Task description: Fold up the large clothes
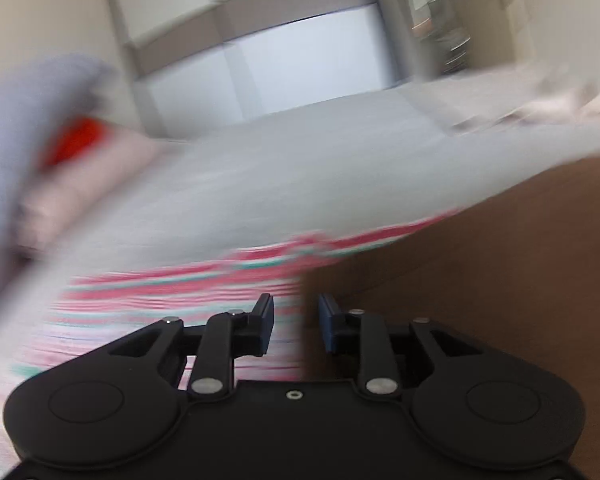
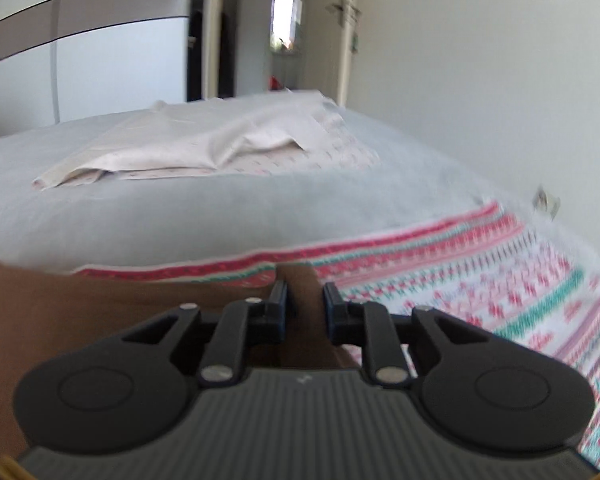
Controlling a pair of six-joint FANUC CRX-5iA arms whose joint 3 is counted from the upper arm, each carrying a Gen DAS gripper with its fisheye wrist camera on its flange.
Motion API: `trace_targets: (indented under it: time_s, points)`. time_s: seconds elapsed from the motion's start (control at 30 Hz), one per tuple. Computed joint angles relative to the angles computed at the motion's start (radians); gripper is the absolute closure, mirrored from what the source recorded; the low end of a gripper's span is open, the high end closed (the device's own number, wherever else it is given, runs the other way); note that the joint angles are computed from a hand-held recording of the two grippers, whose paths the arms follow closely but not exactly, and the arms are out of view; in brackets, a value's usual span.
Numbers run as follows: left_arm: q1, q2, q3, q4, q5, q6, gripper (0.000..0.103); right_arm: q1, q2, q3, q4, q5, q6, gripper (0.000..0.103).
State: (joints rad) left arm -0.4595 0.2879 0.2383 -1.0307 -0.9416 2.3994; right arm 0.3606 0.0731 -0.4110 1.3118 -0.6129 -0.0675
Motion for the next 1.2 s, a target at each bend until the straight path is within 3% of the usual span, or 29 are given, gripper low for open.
trace_targets:
  time_s: [0.03,0.07,0.17,0.27,0.37,0.47,0.57,0.6,0.67,0.7,0.73,0.8,0.93,0.97,1.07,1.13,1.2]
  points:
    - [-0.016,0.018,0.019,-0.044,-0.079,-0.016,0.076,0.012,-0.014,-0.006,-0.022,-0.042,-0.02,0.086]
    - [-0.013,0.005,0.011,-0.036,-0.105,-0.017,0.076,0.011,-0.025,-0.015,-0.023,-0.069,-0.066,0.086]
    - [0.013,-0.116,-0.089,-0.003,-0.023,0.075,0.076,-0.034,-0.119,-0.103,0.075,-0.022,-0.203,0.082]
    - [-0.035,-0.206,-0.129,-0.055,0.005,0.165,0.075,0.006,-0.2,-0.18,0.233,-0.062,-0.086,0.079]
    - [-0.061,-0.275,-0.157,0.031,0.139,0.152,0.062,0.109,-0.278,-0.222,0.261,-0.051,0.024,0.063]
    - [0.004,-0.284,-0.199,0.355,0.326,-0.04,0.056,0.22,-0.328,-0.231,0.19,0.023,0.082,0.059]
    - [0.041,-0.262,-0.284,0.532,0.481,-0.085,0.056,0.312,-0.32,-0.206,0.028,0.062,0.142,0.059]
    - [0.04,-0.253,-0.316,0.53,0.533,-0.068,0.055,0.325,-0.311,-0.205,0.005,0.06,0.145,0.059]
    - [0.035,-0.272,-0.375,0.444,0.587,-0.033,0.054,0.369,-0.276,-0.187,-0.097,-0.04,0.199,0.059]
    - [0.055,-0.289,-0.408,0.466,0.622,-0.057,0.054,0.364,-0.278,-0.199,-0.13,-0.059,0.215,0.059]
    - [0.067,-0.311,-0.425,0.467,0.625,-0.049,0.054,0.341,-0.305,-0.236,-0.116,-0.041,0.19,0.059]
    - [0.068,-0.342,-0.426,0.415,0.558,-0.02,0.054,0.317,-0.359,-0.282,-0.124,-0.11,0.172,0.059]
    - [0.023,-0.373,-0.374,0.325,0.358,0.047,0.056,0.264,-0.483,-0.334,-0.225,-0.192,0.215,0.059]
    - [0.01,-0.399,-0.388,0.328,0.355,0.061,0.056,0.28,-0.514,-0.339,-0.247,-0.221,0.227,0.059]
    - [-0.026,-0.434,-0.416,0.417,0.475,0.029,0.053,0.361,-0.587,-0.349,-0.283,-0.215,0.226,0.057]
    - [-0.063,-0.423,-0.428,0.493,0.564,-0.018,0.048,0.429,-0.593,-0.34,-0.29,-0.187,0.228,0.057]
    - [-0.108,-0.384,-0.413,0.549,0.578,-0.076,0.048,0.501,-0.572,-0.327,-0.298,-0.171,0.222,0.056]
